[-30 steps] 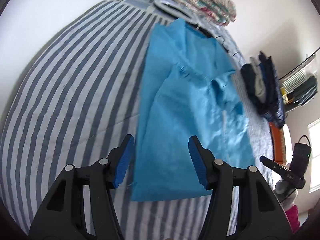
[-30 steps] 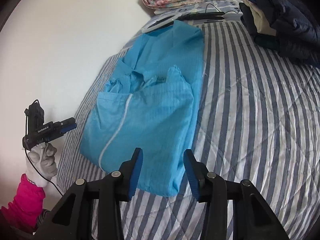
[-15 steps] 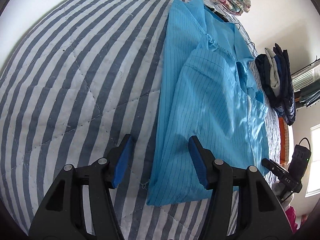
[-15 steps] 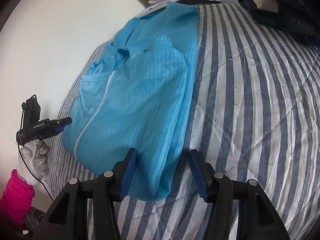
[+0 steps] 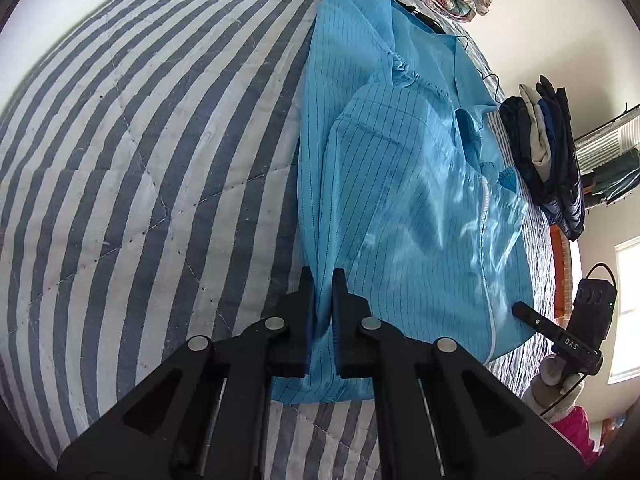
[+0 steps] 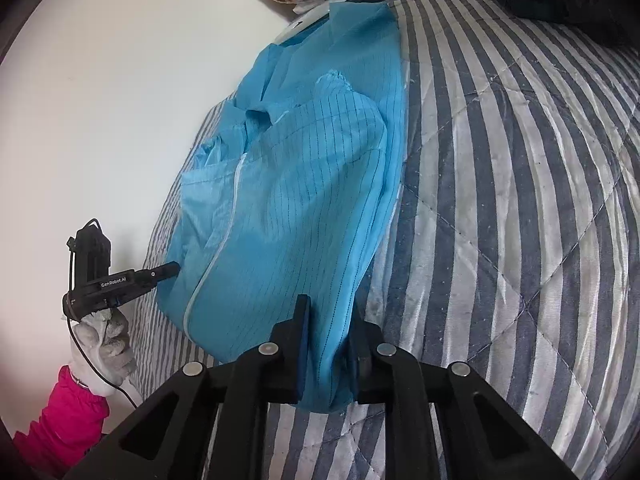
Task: Fold large clothes
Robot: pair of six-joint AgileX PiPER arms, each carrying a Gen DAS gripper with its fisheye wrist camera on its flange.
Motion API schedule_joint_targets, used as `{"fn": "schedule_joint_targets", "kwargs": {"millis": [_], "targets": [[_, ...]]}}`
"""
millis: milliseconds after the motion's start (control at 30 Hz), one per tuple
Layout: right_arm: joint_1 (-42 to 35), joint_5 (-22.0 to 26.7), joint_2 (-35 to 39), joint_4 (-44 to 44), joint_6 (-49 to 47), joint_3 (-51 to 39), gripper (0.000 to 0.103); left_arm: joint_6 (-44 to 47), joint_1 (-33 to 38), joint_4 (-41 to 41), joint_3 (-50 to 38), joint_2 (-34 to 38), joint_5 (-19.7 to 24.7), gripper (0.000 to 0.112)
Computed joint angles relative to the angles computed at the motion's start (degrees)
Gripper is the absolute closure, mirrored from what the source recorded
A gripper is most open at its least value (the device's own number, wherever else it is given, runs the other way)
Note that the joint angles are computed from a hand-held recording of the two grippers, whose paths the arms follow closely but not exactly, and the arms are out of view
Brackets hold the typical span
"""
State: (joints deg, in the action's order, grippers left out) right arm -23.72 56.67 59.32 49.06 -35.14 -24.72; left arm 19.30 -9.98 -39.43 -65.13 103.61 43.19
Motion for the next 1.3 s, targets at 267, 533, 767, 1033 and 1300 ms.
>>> {"fn": "schedule_joint_targets", "kwargs": {"millis": [267, 533, 767, 1033, 1300], "targets": [[8.9, -2.2, -2.3, -6.1, 11.3, -3.8, 0.096, -1.3, -0.5, 1.9, 0.9, -2.2, -0.6, 0.110], [13.5, -0.8, -4.8, -11.1, 18.8, -5.6, 0.097, -3.2, -2.0, 6.1, 4.6, -6.6, -0.9, 0.110], [18.7, 3.6, -9.8, -16.0, 26.7, -6.9, 0.098, -5.3, -4.2, 9.9, 11.6, -14.2, -0.6, 0.111], [25.8, 6.6, -15.7, -17.6, 34.9, -5.1, 0.098, -5.5, -3.8, 11.4, 19.6, -23.3, 2.4, 0.111], [31.1, 6.6, -18.0, -18.2, 39.0, -3.4, 0.098, -6.6, -3.8, 14.1, 24.9, -29.1, 3.7, 0.111]]}}
